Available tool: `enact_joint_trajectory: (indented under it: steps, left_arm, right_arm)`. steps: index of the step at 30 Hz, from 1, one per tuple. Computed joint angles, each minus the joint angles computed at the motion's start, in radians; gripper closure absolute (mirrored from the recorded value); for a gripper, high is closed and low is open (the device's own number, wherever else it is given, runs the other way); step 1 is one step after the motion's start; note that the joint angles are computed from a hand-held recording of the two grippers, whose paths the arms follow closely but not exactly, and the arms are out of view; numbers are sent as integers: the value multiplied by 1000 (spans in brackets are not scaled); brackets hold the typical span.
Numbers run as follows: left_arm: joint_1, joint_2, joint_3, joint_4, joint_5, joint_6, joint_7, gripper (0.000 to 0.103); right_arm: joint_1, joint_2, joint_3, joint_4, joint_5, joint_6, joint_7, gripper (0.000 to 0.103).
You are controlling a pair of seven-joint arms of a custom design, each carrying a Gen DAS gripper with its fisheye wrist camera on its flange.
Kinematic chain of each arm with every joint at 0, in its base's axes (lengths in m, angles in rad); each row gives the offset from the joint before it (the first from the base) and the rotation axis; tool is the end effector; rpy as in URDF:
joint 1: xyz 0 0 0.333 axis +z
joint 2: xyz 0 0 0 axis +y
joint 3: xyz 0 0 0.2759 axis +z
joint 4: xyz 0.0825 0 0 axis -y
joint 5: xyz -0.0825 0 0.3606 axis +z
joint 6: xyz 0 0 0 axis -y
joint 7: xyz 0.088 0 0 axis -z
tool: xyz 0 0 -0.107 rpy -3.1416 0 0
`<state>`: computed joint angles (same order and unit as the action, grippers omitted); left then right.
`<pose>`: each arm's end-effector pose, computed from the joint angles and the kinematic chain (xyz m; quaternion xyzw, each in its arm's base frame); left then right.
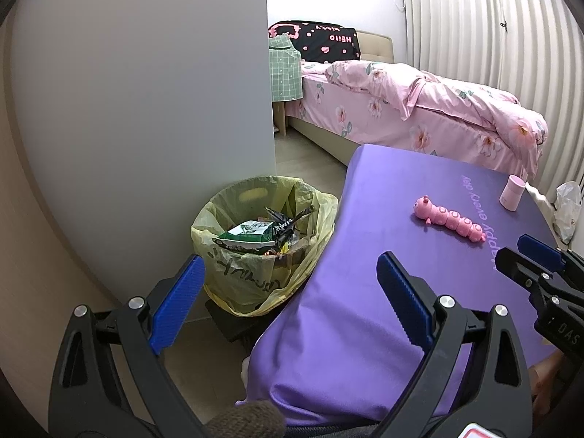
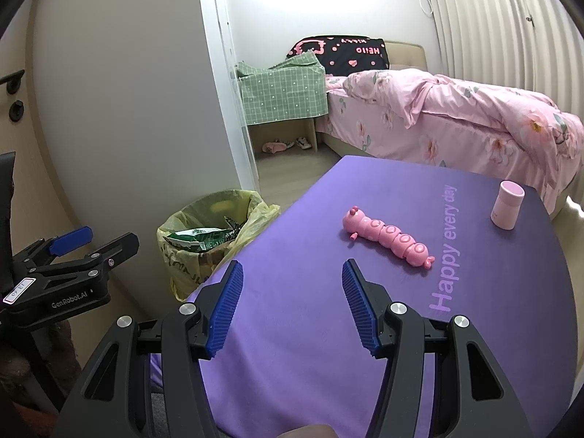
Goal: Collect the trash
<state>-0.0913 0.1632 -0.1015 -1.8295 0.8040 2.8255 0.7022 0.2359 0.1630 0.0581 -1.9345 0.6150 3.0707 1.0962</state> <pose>0.6032 -0.1511 0.4996 -0.6365 0.6240 -0.2984 0.3413 0.5977 0.1307 0.4815 -0.6735 0.5672 -0.2365 0.4107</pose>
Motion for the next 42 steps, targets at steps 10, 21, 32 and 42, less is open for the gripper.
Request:
enact_joint_trajectory:
  steps: [10,21,32,42]
  left_arm:
    - [-1,6,0,3,-7,-3,7,13]
    - [-1,6,0,4,-8,-2,8,13]
    - [0,6,-2,2,-13,-1,14,12]
    - [3,7,-2,2,-30,3,35,13]
  right_arm:
    - [-4,0,5,0,21,-5,-18,50]
    - [-3,0,5,-1,27,-8,-21,50]
    - [-2,0,3,-1,25,-9,-17,50]
    - [-2,0,3,-1,23,-7,-15,50]
